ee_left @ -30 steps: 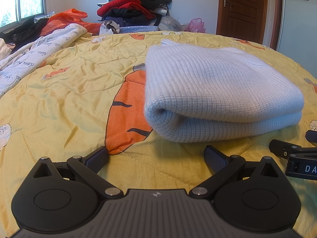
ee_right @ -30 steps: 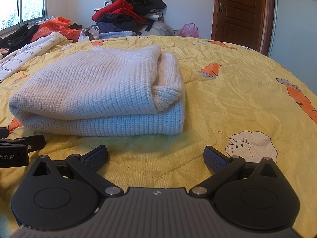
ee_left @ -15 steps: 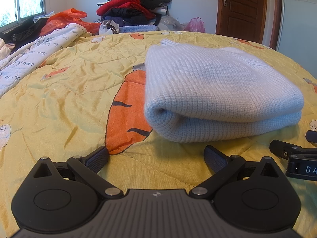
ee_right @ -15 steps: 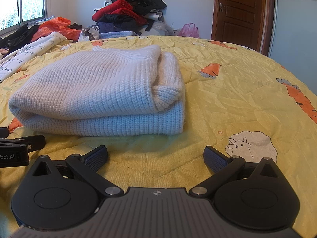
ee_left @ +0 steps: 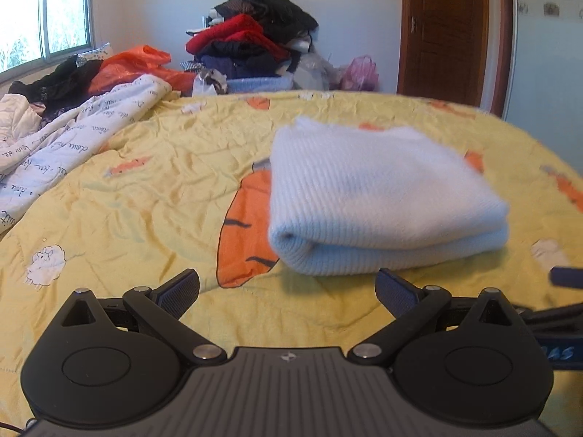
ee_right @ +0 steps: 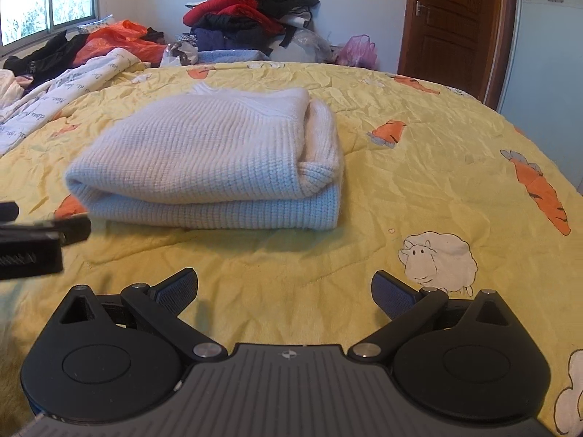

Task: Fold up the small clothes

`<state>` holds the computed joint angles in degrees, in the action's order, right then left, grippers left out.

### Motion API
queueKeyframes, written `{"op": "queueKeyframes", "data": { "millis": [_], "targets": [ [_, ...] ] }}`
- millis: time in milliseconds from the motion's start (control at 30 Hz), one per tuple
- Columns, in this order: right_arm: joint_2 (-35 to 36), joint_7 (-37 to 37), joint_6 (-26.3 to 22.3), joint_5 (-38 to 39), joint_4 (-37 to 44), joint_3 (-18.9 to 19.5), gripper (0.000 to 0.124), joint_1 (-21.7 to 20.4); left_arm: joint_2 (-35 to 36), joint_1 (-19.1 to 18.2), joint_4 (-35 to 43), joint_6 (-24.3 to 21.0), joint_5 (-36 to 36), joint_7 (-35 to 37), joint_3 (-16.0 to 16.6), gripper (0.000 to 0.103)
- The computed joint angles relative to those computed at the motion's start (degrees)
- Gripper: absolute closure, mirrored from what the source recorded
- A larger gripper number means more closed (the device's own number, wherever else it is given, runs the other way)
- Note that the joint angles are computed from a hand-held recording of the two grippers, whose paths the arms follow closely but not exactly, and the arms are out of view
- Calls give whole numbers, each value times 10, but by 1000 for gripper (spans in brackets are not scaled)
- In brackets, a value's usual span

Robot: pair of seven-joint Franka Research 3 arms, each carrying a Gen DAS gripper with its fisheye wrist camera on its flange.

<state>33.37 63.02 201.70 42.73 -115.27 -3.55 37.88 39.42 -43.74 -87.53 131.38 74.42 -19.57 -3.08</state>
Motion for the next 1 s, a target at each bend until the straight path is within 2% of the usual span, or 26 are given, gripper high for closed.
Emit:
{"op": "queueKeyframes", "data": {
  "millis": [167, 333, 433, 1000],
  "targets": [
    [-22, 16, 15, -25, -24, 34, 21, -30, -29, -11, -19, -12, 28, -25, -3, 0],
    [-28, 12, 22, -14, -27, 29, 21, -21, -22, -8, -6, -14, 31, 2, -13, 0],
    [-33, 29, 26, -32, -33, 49, 21, -45, -18, -3, -4, -3, 22, 9, -15, 0],
    [-28, 27, 30, -32, -30, 43, 21, -40, -22, 2, -14, 9, 7, 3, -13, 0]
  ]
}}
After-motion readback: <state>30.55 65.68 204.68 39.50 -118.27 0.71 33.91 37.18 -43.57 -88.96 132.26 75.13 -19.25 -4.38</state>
